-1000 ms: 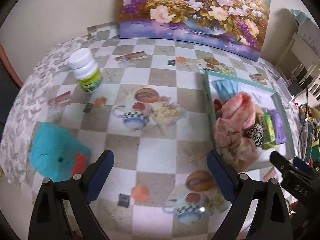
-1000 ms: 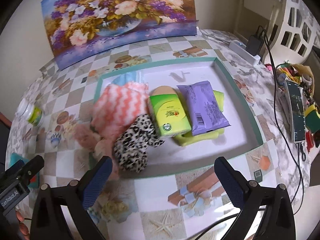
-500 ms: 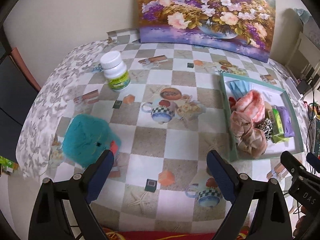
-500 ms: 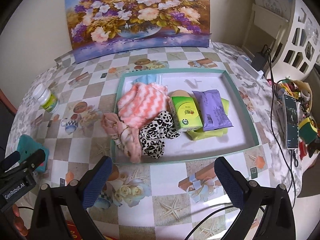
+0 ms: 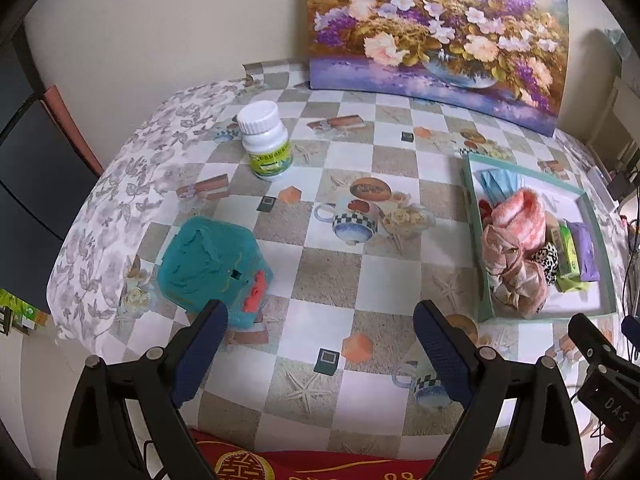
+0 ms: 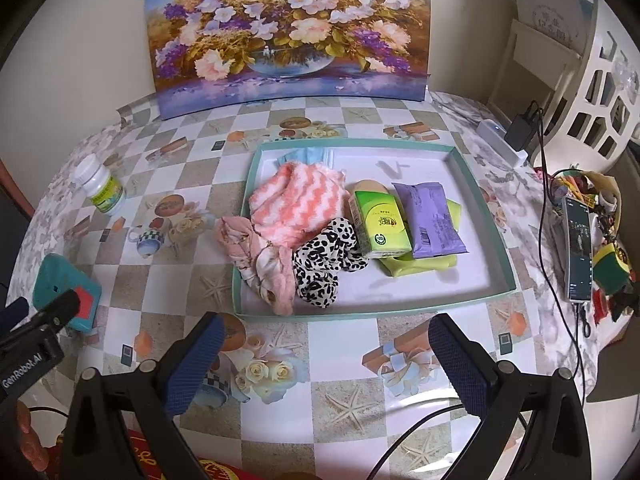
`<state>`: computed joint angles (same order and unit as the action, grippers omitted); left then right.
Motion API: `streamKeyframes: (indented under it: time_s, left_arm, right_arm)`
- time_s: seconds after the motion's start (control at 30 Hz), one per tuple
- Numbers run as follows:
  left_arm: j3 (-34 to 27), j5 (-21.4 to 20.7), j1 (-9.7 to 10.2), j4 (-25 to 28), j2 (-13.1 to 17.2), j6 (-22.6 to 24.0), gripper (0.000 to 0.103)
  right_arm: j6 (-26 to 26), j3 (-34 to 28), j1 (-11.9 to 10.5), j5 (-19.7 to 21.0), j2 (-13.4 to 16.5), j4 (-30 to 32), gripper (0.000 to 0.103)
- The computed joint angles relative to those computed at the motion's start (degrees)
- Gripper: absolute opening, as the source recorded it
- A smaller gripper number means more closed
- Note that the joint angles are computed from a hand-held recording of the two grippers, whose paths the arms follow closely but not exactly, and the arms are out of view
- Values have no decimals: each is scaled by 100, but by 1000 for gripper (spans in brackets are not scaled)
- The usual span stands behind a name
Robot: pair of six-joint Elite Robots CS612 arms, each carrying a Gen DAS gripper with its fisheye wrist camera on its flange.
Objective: Organize soft objects
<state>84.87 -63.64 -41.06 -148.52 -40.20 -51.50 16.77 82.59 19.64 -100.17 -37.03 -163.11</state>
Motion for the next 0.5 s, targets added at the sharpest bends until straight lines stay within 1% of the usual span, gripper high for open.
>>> streamKeyframes:
  time_s: [0.27,0.5]
  left_arm:
    - [-37,133,-21,167,4,-107,94]
    - [-45,20,13,231,10,-223,94]
  right_arm:
    - [-53,-41,10,1,22,93,103]
    - [25,-36,-15,74,21,146,103]
